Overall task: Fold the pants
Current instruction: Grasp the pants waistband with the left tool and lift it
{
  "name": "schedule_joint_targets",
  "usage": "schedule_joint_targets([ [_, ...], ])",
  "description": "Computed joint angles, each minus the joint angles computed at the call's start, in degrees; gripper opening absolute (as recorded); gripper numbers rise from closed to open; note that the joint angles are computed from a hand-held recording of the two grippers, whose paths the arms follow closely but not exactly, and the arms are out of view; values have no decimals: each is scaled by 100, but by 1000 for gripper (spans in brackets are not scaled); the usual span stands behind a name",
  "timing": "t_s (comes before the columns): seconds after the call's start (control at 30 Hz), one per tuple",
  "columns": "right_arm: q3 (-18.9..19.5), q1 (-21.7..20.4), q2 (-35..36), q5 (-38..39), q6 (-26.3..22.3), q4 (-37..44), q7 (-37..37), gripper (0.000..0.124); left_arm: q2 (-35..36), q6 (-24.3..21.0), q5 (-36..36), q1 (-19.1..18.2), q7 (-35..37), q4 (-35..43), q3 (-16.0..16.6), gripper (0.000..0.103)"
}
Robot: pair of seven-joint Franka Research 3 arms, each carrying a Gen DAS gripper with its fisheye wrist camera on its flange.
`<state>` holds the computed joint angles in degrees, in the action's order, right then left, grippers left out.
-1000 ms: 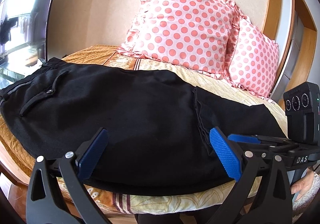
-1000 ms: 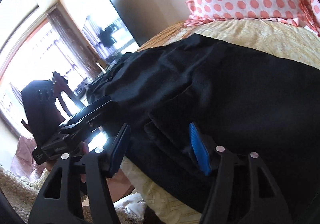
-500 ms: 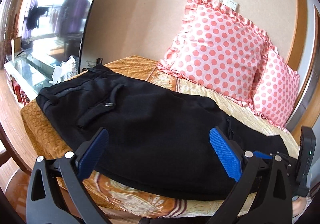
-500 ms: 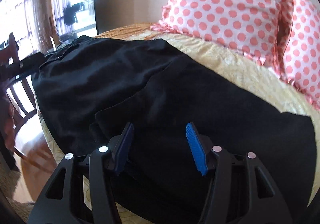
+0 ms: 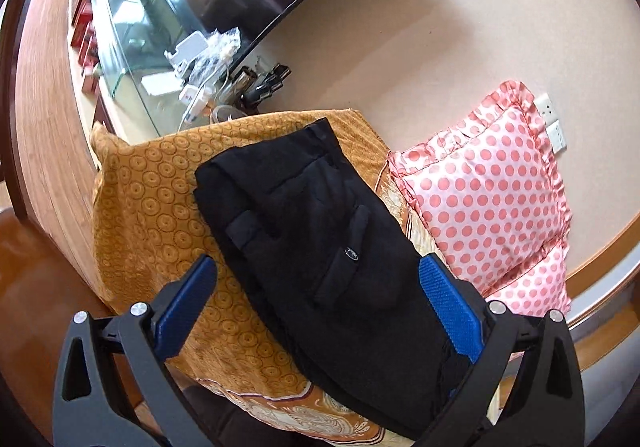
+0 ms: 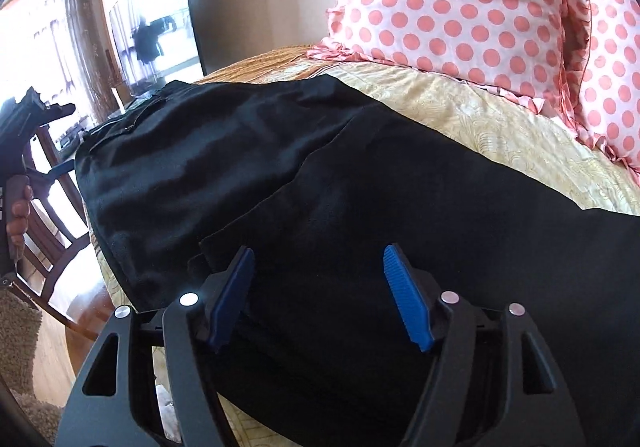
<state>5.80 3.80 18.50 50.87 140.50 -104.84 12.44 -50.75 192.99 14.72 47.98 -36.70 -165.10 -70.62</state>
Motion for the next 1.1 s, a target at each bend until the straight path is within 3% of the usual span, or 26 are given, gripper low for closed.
schedule_joint_targets([
  [0.1, 7, -1, -12, 39, 37, -32, -34, 70, 201, 545, -150, 361, -54, -82, -134, 101],
  [0.37, 8, -19, 33, 28, -32, 35, -5, 70, 816, 388, -249, 336, 551, 20, 209, 101],
  [0.53, 8, -27, 39, 34, -61, 47, 1, 70, 1496, 332, -320, 149, 1081, 80, 709, 101],
  [0.6, 9, -32, 42, 44, -72, 52, -3, 70, 1630, 449, -479, 150, 1168, 51, 761, 101],
  [0.67, 10, -36, 48, 56, -80, 60, -10, 70, 1681, 631, -632, 235, 1280, 13, 687, 101],
  [0.73, 12, -38, 55, 67, -83, 64, -17, 70, 1467, 874, -887, 467, 1347, -17, 328, 100],
  [0.83, 14, -39, 62, 77, -88, 69, -18, 70, 844, 740, -1103, 550, 1533, 48, -40, 90],
  [0.97, 15, -36, 67, 76, -78, 72, -15, 71, 658, 390, -932, 480, 1440, 107, 7, 76],
  [1.1, 16, -36, 65, 80, -76, 68, -14, 71, 847, 307, -786, 500, 1249, 85, 105, 73],
])
